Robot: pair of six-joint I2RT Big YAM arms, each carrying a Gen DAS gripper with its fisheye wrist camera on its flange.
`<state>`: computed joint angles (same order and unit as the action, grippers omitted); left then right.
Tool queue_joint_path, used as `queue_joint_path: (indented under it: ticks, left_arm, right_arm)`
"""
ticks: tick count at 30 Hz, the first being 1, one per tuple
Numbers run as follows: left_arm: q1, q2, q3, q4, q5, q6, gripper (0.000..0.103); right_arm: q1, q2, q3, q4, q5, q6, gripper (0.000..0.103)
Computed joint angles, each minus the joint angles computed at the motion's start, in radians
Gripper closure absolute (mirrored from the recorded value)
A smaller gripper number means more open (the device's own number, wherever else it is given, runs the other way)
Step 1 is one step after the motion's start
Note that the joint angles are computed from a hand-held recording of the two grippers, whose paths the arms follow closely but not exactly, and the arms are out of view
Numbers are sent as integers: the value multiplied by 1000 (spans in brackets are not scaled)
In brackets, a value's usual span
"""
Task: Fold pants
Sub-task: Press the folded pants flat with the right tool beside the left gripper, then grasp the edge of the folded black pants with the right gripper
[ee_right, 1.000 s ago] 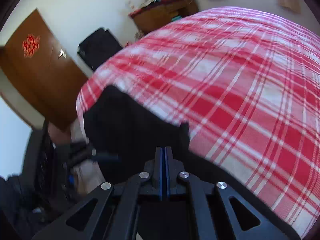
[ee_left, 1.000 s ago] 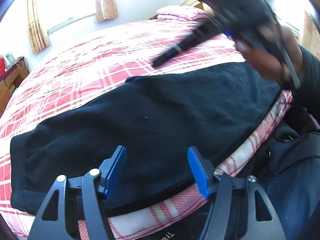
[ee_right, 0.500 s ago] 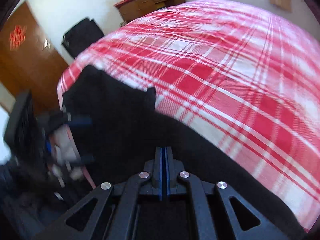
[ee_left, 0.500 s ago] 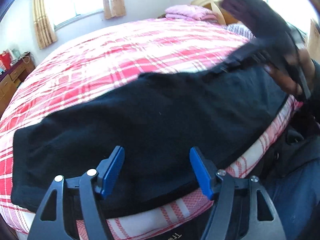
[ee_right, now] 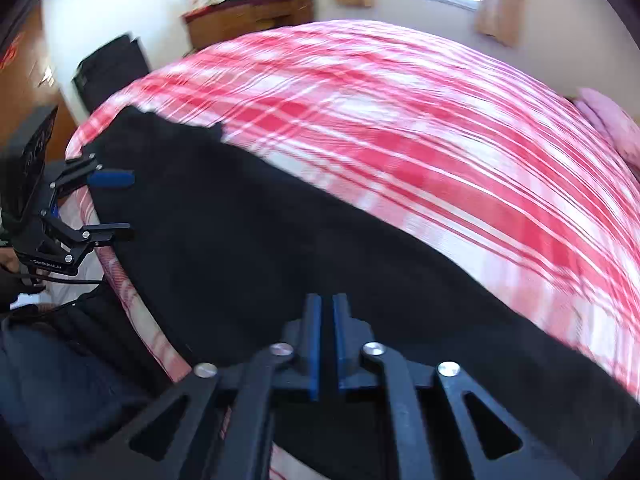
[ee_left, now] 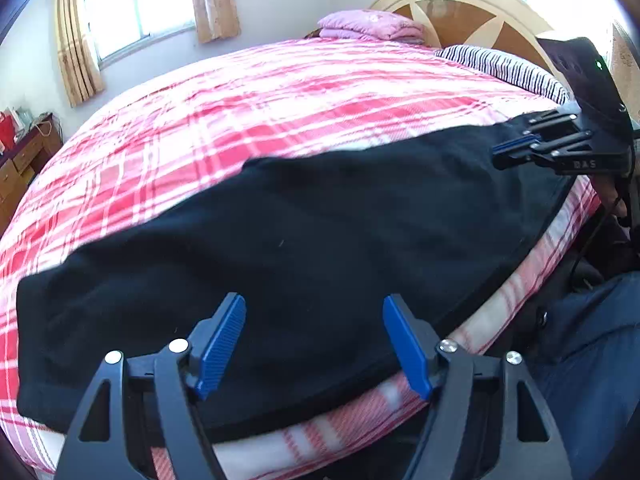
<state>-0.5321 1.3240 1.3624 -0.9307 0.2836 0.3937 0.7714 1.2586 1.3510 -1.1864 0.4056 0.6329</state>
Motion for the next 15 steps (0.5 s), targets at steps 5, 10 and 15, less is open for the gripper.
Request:
queue_joint_path:
  ticks: [5, 10, 15]
  left_arm:
    - [-50, 46, 23, 9, -60, 4, 29]
    - [-31, 80, 30, 23, -50, -22, 21]
    - [-44, 81, 36, 22, -82, -34, 21]
  right_arm:
    - [25, -141, -77, -81, 152, 156, 53]
    - [29, -333, -170, -205, 249, 430, 53]
    - [4, -481, -218, -385, 335, 685, 53]
